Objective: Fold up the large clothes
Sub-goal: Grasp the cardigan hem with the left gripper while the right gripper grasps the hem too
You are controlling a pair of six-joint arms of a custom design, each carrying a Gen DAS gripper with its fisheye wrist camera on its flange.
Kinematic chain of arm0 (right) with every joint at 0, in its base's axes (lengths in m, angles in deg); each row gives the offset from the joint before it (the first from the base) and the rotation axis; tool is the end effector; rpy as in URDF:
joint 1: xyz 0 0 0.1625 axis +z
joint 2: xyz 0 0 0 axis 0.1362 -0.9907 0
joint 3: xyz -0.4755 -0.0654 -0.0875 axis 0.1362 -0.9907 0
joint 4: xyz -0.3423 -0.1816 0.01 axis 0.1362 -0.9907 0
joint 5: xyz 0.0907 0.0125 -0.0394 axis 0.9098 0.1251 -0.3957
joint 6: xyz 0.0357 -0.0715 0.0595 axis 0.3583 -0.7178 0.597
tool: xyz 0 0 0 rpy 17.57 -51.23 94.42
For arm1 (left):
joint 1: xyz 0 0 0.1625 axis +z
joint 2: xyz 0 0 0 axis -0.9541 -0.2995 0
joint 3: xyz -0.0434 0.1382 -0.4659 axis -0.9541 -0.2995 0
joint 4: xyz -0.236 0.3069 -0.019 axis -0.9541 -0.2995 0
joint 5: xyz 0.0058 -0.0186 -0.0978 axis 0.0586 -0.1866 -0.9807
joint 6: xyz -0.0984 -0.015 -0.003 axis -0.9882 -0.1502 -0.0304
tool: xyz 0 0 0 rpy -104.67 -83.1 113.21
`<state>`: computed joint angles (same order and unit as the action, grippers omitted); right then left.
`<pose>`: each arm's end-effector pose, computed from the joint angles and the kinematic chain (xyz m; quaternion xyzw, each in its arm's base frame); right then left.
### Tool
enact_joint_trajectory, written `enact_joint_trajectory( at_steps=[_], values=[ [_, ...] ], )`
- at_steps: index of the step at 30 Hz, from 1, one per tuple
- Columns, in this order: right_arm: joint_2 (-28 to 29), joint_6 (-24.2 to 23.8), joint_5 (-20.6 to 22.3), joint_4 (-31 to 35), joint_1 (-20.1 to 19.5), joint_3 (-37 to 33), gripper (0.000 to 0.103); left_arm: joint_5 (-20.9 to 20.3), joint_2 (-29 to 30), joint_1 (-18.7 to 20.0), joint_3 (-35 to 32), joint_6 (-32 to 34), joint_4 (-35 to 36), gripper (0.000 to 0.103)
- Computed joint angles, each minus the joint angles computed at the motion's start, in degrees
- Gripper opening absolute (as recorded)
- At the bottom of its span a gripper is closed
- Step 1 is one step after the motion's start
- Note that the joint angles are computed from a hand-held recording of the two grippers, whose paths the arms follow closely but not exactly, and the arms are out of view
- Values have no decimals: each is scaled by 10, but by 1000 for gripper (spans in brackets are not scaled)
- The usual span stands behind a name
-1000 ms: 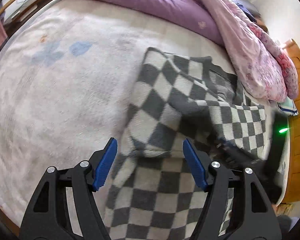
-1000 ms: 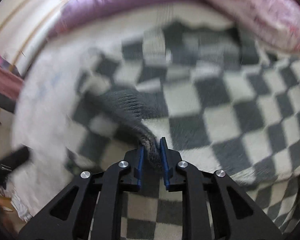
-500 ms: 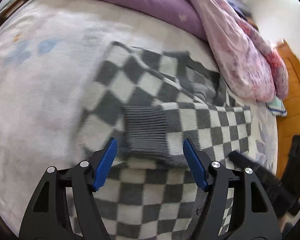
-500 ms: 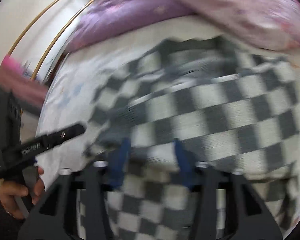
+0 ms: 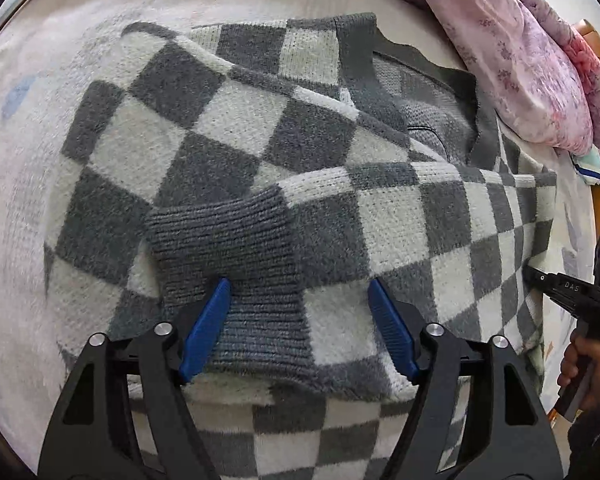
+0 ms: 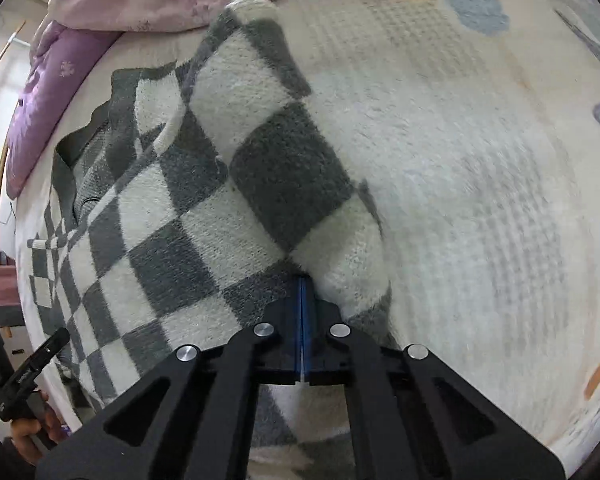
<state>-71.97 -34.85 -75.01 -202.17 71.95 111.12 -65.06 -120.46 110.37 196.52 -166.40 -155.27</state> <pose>-0.0228 -0.6352 0.2915 0.0617 -0.9719 -0.0035 0.2273 -0.2467 -0.4303 0.0521 -0.1784 0.9235 -0.1895 0.2819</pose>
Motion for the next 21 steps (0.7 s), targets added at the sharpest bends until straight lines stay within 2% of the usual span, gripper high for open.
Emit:
enact_joint_trajectory(
  at_steps=[4,5,7,9,11,14,16,17,19,21],
  values=[
    [-1,20,-16,23,13,-9,1,-10,-18,1,1,2,-1,73],
    [-3,25,-17,37,22,-16,7,-6,-22,0,0,4,-9,73],
    [-8,27,-1,65,37,-36,10,13,-51,-6,9,9,-23,73],
    [-10,19,24,80,50,-55,20,42,-78,-4,11,12,-11,75],
    [4,15,17,66,66,-80,42,68,-103,10,1,8,25,75],
    [36,5,-15,43,80,-119,43,97,-130,48,-25,-17,103,75],
    [61,14,-36,47,81,-152,44,107,-139,77,-33,-8,113,75],
    [74,21,-50,48,81,-167,44,108,-140,94,-50,-15,145,75],
    [97,32,-65,67,77,-196,44,109,-138,112,-63,18,146,75],
    [113,39,-74,75,76,-212,45,114,-125,132,-86,40,178,75]
  ],
)
